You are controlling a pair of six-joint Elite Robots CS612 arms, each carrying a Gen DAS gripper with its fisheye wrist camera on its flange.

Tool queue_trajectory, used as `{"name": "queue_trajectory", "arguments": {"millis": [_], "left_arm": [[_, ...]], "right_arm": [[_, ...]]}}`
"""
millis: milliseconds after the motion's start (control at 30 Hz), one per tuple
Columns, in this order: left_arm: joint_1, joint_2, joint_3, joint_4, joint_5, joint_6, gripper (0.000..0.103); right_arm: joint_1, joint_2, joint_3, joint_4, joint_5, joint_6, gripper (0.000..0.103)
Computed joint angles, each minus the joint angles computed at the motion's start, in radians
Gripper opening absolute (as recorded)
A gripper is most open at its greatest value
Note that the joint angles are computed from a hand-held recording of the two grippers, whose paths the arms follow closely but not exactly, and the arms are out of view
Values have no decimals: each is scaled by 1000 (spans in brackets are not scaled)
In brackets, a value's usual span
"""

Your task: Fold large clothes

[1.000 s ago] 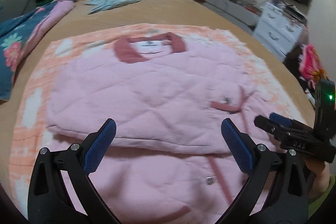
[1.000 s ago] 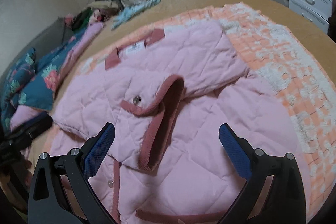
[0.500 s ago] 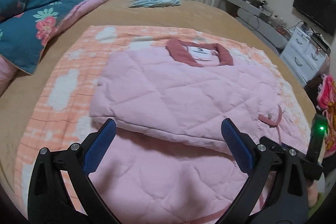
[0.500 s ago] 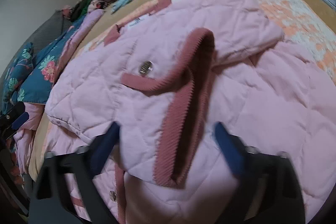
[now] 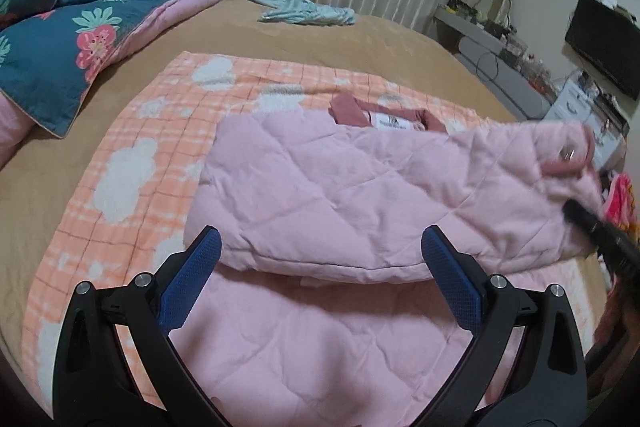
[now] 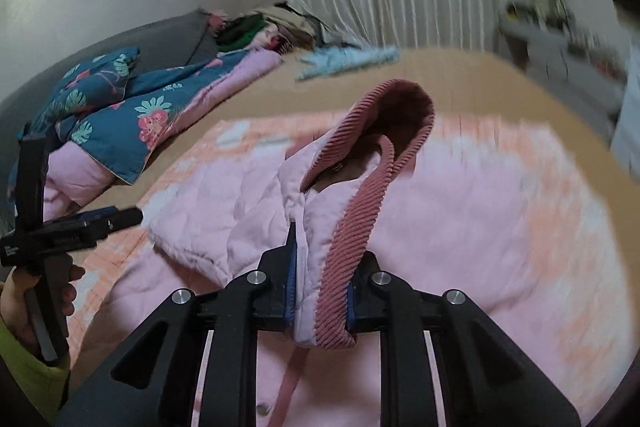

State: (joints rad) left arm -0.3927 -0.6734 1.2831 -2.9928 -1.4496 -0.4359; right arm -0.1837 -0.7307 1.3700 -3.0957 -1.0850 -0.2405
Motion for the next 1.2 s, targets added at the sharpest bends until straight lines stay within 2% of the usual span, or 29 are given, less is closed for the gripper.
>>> {"name": "queue_trajectory", "arguments": {"millis": [133,367,800,1067,1200], "left_arm": [[11,8,-20,-2,-16,-34,94],[26,24,-56,25,-22,-53,94],[26,73,-141,111,-39,-14,94],[17,105,-199,167,-39,21,94],[15,121,-231,188,-54,38,94]], "right_arm": [[11,22,-74,15,-65,-55,17],[11,72,-164,128,-118,-42,17],[20,122,-206,214,-195,-12,18],[21,135,-212,236,-244,-2,28],[25,134,-205,231,-263,-5,39]]}}
